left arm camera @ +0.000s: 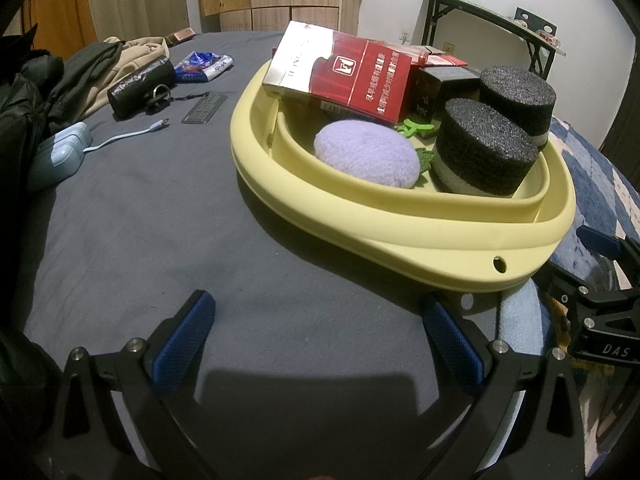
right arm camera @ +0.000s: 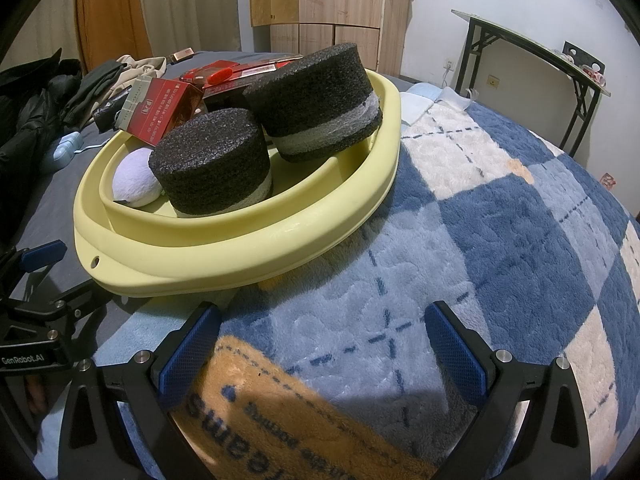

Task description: Organize rigid objects

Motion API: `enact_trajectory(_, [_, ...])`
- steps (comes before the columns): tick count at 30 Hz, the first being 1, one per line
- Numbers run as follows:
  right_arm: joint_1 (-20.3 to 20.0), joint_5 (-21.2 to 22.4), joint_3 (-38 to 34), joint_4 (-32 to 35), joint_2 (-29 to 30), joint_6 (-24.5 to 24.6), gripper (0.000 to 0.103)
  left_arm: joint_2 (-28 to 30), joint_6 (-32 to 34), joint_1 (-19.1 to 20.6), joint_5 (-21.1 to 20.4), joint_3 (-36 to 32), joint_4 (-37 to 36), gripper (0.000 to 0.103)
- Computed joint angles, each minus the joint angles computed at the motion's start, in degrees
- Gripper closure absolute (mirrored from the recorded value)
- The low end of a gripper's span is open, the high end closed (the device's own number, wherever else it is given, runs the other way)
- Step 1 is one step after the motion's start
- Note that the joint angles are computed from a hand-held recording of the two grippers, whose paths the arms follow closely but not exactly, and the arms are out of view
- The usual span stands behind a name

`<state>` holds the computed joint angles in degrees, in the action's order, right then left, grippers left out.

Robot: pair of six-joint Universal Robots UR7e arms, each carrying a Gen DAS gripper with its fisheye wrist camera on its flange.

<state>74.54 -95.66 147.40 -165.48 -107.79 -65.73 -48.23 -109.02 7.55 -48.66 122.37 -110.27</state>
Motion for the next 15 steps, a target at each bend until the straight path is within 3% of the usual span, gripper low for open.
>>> enact_trajectory(15, [-0.01, 0.01, -0.02, 0.05, -0.02, -0.01, 0.000, -0.04, -0.04, 0.00, 0.00, 0.21, -0.15, 0.000])
